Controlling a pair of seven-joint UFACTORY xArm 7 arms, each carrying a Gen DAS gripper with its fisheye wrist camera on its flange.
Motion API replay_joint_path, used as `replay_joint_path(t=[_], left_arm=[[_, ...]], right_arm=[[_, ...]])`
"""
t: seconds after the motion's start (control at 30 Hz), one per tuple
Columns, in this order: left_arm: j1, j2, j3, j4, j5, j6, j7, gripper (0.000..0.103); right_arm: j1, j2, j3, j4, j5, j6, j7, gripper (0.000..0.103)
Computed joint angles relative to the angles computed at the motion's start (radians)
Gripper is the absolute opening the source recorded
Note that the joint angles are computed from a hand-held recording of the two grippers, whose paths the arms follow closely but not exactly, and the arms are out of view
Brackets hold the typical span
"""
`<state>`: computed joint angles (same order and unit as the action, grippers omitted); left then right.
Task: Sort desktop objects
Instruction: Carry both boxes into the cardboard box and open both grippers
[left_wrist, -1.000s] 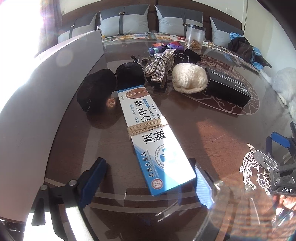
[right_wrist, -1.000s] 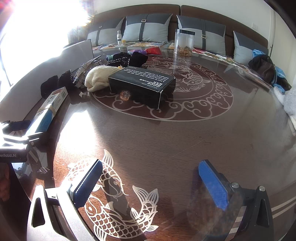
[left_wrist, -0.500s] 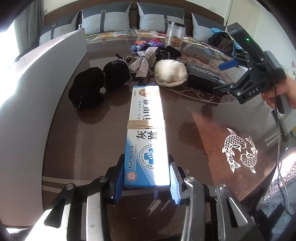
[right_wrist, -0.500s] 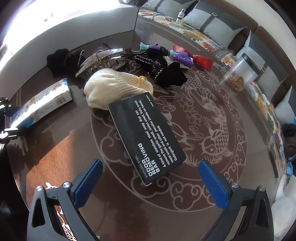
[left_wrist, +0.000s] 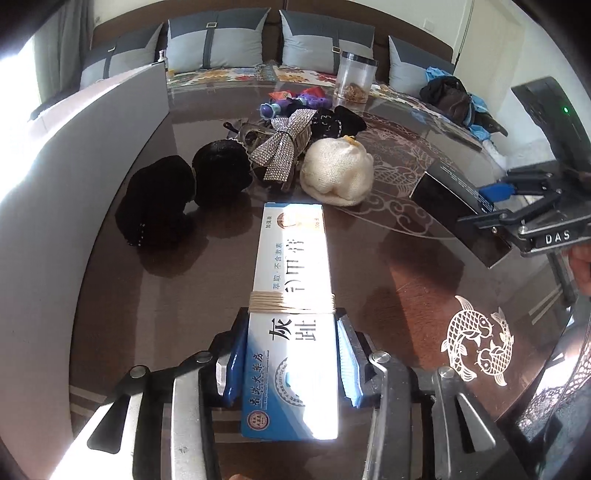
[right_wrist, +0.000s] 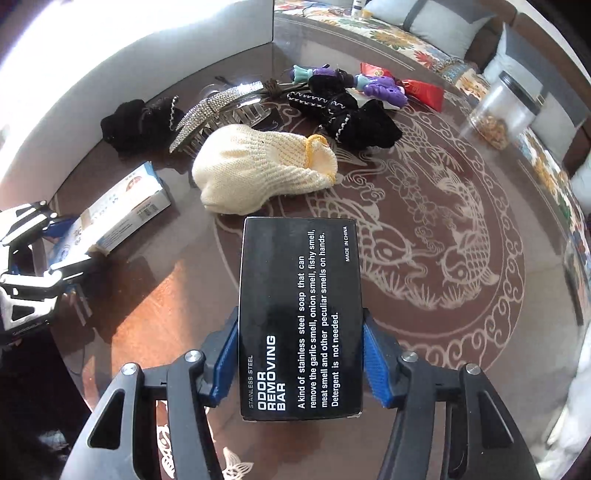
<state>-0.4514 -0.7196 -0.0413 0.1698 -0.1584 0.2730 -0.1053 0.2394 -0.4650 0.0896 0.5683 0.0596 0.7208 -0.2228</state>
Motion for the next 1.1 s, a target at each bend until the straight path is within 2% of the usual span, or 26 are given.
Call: replay_joint_path(t=[0.1,0.23,0.3,0.4,0.5,0.63,0.7,0.77,0.83,0.93,1.0,1.03,1.1], left_arm=[[-0.013,-0.115,0.015,-0.027,-0.020,0.020,-0.012,0.042],[-0.015,-0.360,0.083,-0.056,-0.057,0.141,-0.003,0.042],[0.031,-0.479,0.127,-0.048,-0.065,0.229,0.018,0.042],[0.166,-0.581,0.215,0.008,-0.042,0.369,0.102,0.042],[0.323,-0.544,0.331,0.096,0.003,0.438,0.206,0.042],[0.485,-0.348,0.456,0.209,0.059,0.439,0.314,0.042],[0.545,-0.235,0.471,0.240,0.088,0.417,0.349,0.042],[0.587,-0.148,0.469,0.255,0.106,0.398,0.384,0.042],[0.623,-0.110,0.441,0.242,0.115,0.390,0.407,0.042],[0.671,-0.081,0.381,0.225,0.120,0.385,0.428,0.044],[0.703,-0.085,0.343,0.212,0.119,0.376,0.446,0.050],[0.712,-0.089,0.335,0.213,0.108,0.381,0.456,0.057],[0.739,-0.117,0.293,0.192,0.100,0.367,0.444,0.068]], right_arm=[[0.007,-0.166,-0.030,-0.078,0.080,0.042,0.059,0.059],[0.032,-0.337,-0.049,-0.120,0.175,0.089,0.141,0.059],[0.047,-0.351,-0.036,-0.095,0.200,0.101,0.184,0.059],[0.103,-0.295,-0.005,-0.004,0.244,0.072,0.224,0.059],[0.178,-0.158,0.042,0.126,0.288,-0.013,0.246,0.059],[0.281,0.097,0.117,0.328,0.330,-0.170,0.253,0.059],[0.316,0.240,0.161,0.433,0.323,-0.245,0.274,0.059],[0.333,0.385,0.206,0.541,0.258,-0.283,0.339,0.059],[0.352,0.520,0.234,0.646,0.067,-0.281,0.480,0.059],[0.435,0.669,0.204,0.770,-0.164,-0.202,0.637,0.059],[0.481,0.739,0.182,0.833,-0.245,-0.134,0.681,0.060],[0.497,0.762,0.172,0.851,-0.269,-0.112,0.695,0.063],[0.516,0.756,0.151,0.823,-0.309,-0.143,0.737,0.071]])
